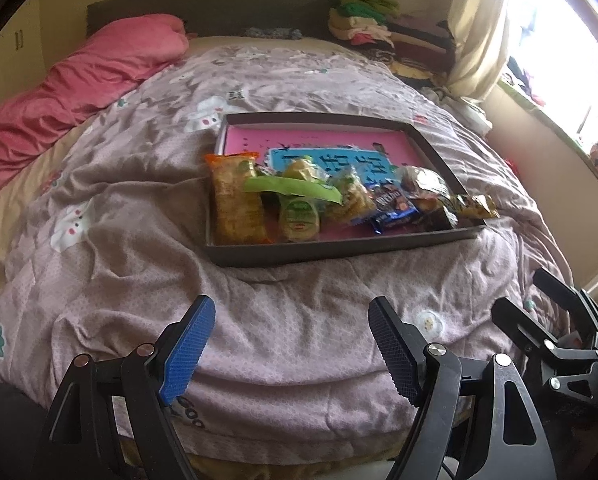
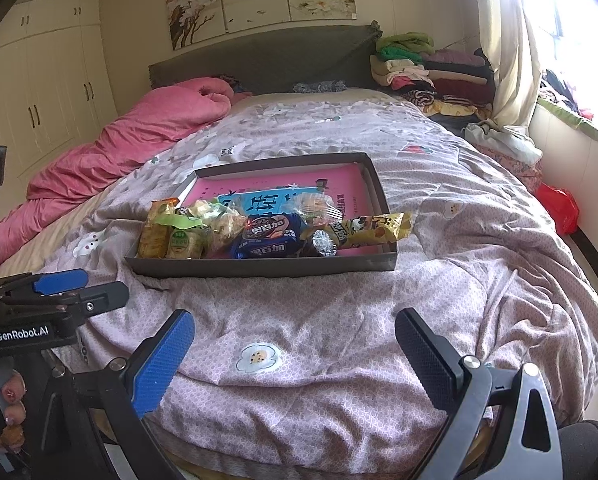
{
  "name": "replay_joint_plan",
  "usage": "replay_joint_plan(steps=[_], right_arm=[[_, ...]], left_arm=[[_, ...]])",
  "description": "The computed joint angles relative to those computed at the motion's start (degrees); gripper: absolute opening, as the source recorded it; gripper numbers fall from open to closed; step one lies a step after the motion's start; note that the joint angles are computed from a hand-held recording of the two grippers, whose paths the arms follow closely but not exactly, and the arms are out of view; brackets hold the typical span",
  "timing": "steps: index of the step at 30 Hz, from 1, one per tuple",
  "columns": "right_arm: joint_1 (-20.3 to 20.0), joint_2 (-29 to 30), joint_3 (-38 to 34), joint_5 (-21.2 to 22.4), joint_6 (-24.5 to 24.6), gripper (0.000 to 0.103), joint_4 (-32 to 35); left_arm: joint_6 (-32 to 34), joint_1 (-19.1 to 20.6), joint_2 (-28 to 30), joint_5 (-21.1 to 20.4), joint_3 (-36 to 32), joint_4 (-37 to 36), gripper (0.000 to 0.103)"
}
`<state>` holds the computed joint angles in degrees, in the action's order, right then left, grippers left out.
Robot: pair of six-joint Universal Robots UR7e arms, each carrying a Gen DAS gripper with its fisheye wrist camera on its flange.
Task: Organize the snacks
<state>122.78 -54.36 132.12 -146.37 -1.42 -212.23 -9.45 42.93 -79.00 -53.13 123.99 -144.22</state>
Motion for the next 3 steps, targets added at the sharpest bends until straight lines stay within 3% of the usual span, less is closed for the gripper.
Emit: replay_joint_plan(steps=[3], right_arm=[[-0.5,-0.1,0.0,-0.6,0.2,0.101,-0.2]], left_arm=[[0.7,1.9,0.4,-0.4,-1.7,0.9,0.08]])
